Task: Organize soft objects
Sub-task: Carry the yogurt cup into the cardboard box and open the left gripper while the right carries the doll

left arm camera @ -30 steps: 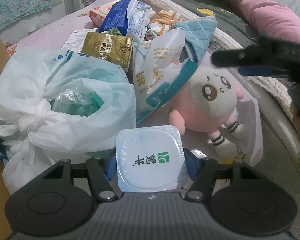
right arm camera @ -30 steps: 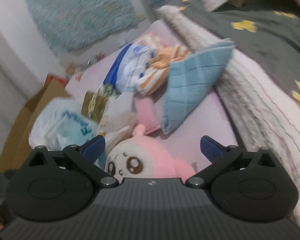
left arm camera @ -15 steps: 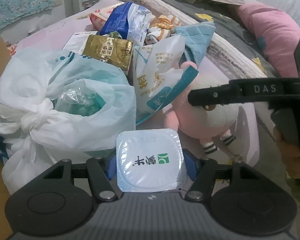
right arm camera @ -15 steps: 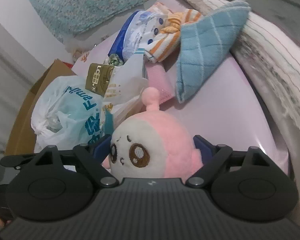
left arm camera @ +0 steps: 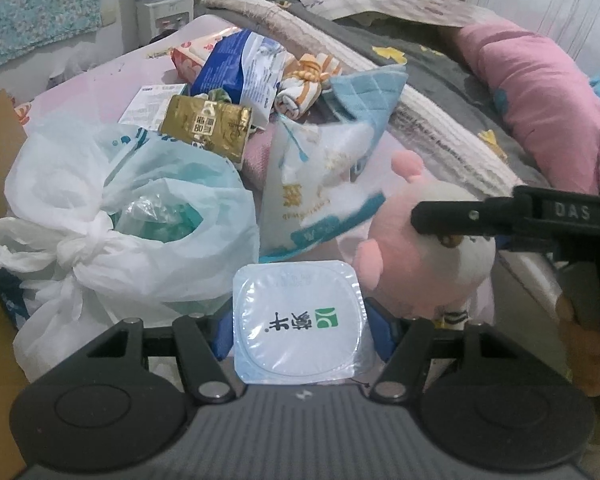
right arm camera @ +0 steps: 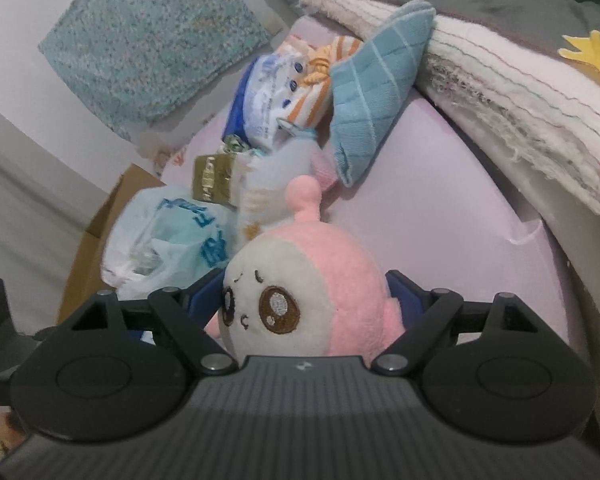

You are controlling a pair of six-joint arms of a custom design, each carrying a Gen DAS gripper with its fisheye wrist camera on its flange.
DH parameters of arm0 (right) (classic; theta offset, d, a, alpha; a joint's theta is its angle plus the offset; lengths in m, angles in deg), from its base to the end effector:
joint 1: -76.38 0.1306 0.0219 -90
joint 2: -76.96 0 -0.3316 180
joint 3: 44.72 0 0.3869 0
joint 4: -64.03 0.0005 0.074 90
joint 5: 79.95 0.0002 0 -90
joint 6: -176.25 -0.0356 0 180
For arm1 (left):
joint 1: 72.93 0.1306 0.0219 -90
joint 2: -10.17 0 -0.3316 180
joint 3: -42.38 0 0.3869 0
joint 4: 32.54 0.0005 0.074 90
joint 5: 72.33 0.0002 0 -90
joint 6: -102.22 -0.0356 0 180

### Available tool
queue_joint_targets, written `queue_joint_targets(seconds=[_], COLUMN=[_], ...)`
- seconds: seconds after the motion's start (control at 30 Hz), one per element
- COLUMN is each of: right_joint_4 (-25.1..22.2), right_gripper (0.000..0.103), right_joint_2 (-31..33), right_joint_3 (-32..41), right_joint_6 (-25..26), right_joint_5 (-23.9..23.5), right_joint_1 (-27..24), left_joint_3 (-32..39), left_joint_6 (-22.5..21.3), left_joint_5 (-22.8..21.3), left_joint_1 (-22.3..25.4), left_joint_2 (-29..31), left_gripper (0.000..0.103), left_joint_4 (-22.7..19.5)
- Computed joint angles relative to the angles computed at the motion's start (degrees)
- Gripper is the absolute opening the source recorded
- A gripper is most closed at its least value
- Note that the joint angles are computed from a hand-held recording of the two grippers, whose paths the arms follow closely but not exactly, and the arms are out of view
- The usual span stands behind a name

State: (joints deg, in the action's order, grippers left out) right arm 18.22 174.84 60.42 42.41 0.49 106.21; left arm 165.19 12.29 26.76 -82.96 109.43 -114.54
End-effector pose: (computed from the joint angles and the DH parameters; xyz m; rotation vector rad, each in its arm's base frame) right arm 0.4626 0.2715 0.4398 0.1952 2.3756 0.8473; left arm 0.4784 -0.0908 0.5193 0.2832 2.5793 -0.2699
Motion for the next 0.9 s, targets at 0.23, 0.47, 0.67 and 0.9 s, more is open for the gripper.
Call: queue_joint_targets(seconds=[0.23,0.47,0.67,0.9], right_joint_4=[2.9,4.6,5.3,1.9], right_gripper=[0.085,0.085,0.085,0.085], right_joint_2=[-3.9,-5.9,-3.4,9.5], right_joint_3=[-2.4,-2.0,3.9,23.0], right_joint_6=[-1.7,-2.1,0.2,3.2], right_joint_5=[1.7,2.3,1.3,-4.3], right_joint_1=[1.3,2.5,4.5,7.4], left_joint_3=[0.4,1.0,3.3,7.7], left_joint_6=[0.9,2.2,3.2,4.2], left_joint_5=[2.7,5.2,7.4,7.7], left_joint_1=[0.9,2.5,6.3,13.6], left_joint_2=[-2.0,-4.4,-6.4,-7.0], left_gripper=[0.065,0.065,0.064,0.064], left_joint_4=[0.3,0.6,0.0,-2.1])
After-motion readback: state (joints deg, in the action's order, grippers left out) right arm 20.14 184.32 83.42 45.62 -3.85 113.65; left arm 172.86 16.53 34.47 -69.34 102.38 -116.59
